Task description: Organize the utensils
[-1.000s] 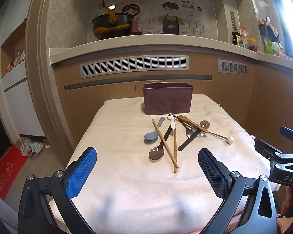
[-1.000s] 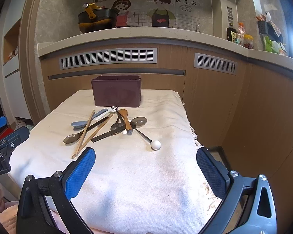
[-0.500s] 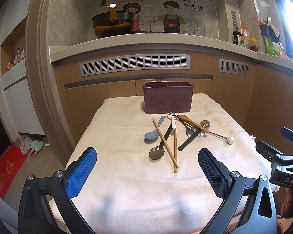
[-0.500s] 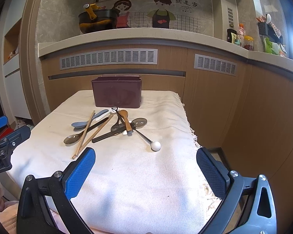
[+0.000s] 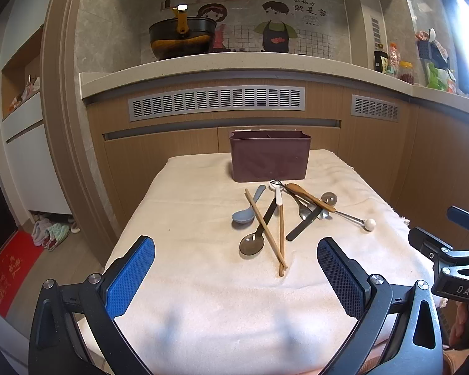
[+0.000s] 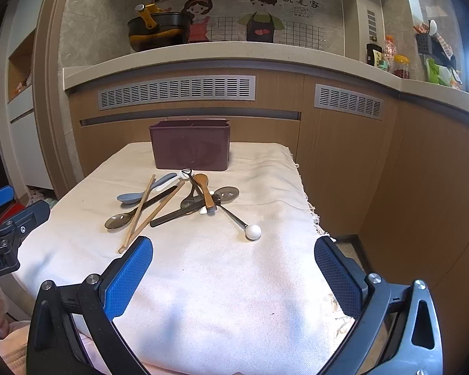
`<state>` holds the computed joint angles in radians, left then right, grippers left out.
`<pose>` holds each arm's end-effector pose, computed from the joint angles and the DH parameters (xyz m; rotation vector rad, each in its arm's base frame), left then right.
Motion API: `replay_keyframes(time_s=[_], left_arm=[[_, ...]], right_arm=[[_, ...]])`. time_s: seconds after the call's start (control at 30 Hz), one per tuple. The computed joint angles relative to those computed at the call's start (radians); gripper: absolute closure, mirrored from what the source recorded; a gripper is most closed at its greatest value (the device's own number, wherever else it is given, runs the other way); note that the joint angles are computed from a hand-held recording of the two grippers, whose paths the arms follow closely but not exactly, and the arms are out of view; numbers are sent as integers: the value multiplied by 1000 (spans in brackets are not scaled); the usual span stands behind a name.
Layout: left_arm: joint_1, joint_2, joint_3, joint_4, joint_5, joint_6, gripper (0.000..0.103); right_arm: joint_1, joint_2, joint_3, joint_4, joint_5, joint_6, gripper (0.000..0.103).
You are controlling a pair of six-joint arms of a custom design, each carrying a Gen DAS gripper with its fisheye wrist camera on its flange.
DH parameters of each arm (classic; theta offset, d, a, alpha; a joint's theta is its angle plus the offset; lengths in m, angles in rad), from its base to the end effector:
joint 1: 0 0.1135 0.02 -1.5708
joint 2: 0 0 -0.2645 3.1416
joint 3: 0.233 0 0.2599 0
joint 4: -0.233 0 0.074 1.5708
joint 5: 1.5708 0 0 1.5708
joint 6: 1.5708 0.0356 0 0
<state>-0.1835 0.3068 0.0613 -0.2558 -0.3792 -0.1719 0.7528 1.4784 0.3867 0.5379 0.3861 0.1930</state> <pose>0.1220 -0.0092 0.1387 -0.2184 2.0260 0.1705 0.1963 0.1655 0.1239 -0.3554 2.0534 0.1654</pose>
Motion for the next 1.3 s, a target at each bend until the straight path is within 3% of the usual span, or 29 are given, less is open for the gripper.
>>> replay_keyframes(time_s=[0.93,1.3], left_arm=[[23,-22,1,-22,17,8,0],[130,103,4,82,121,48,0]], right_arm=[[6,7,6,0,7,-4,0],[-29,47,67,-19,-1,-46,0]])
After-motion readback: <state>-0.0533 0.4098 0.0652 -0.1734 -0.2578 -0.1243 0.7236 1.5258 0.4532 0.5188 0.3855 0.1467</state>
